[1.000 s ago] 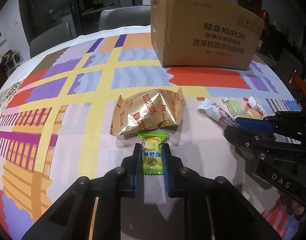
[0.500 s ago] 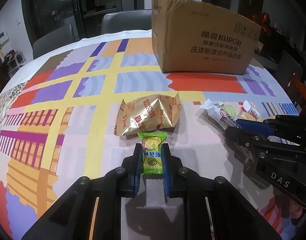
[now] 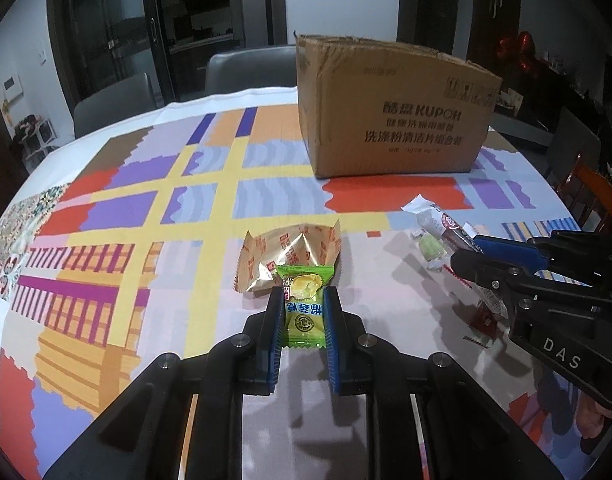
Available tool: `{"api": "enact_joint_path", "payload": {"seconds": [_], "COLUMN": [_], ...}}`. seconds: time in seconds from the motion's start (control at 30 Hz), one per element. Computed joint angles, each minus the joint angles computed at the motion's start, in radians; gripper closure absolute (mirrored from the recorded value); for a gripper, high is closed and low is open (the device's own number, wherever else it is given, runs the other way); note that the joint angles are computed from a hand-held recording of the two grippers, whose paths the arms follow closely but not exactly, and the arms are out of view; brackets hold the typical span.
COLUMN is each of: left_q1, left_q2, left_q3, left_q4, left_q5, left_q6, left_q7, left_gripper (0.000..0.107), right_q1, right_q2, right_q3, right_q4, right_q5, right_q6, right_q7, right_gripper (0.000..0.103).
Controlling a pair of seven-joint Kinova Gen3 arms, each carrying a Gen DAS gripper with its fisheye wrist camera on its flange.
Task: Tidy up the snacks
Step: 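Lift and carry the green packet and white bar over the cardboard box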
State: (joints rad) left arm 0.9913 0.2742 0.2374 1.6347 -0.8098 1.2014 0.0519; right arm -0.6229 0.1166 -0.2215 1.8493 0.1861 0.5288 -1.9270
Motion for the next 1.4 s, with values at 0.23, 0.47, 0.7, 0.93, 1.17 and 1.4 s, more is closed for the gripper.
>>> {"api": "enact_joint_path", "payload": {"seconds": [0.23,0.47,0.7,0.93,1.17,1.4], "left_q1": [0.022,0.045,0.059,0.076,0.092,0.100], "left_q2": [0.003,0.009,0.018,0.032,0.047,0.057], "left_q3": [0.004,0.006,0.005,-0.005,-0.021,-0.037], "left_q4": [-0.036,-0.073,-0.120,-0.178,-0.238,-0.288], "left_q5": [-0.013,-0.031,-0.043,-0.056,-0.070,-0.086], "left_q6": [0.050,0.099,0.131,0.159,0.184,0.198], "left_q7": [0.003,0.000,-0.022,-0.049,-0.086,-0.119], "left_gripper": [0.088,0.088,0.088,0.088,0.088,0.088], "right_q1": [0.000,0.015,0.034,0.060,0.091,0.117], "right_q2": [-0.039,-0.074,-0.103,-0.133,-0.171,-0.192], "right_q3": [-0.004,-0.015,-0.025,-0.032,-0.043,-0.052], "right_q4": [0.014,0.023,0.025,0.025,0.019,0.000], "right_q5": [0.024,0.042,0.056,0.050,0.072,0.090], "right_q6": [0.003,0.007,0.013,0.020,0.037,0.056], "right_q7": [-0.031,-0.061,-0.093,-0.095,-0.122,-0.127], "right_gripper": [0.084,0.084,0.084,0.084,0.084,0.084]}}
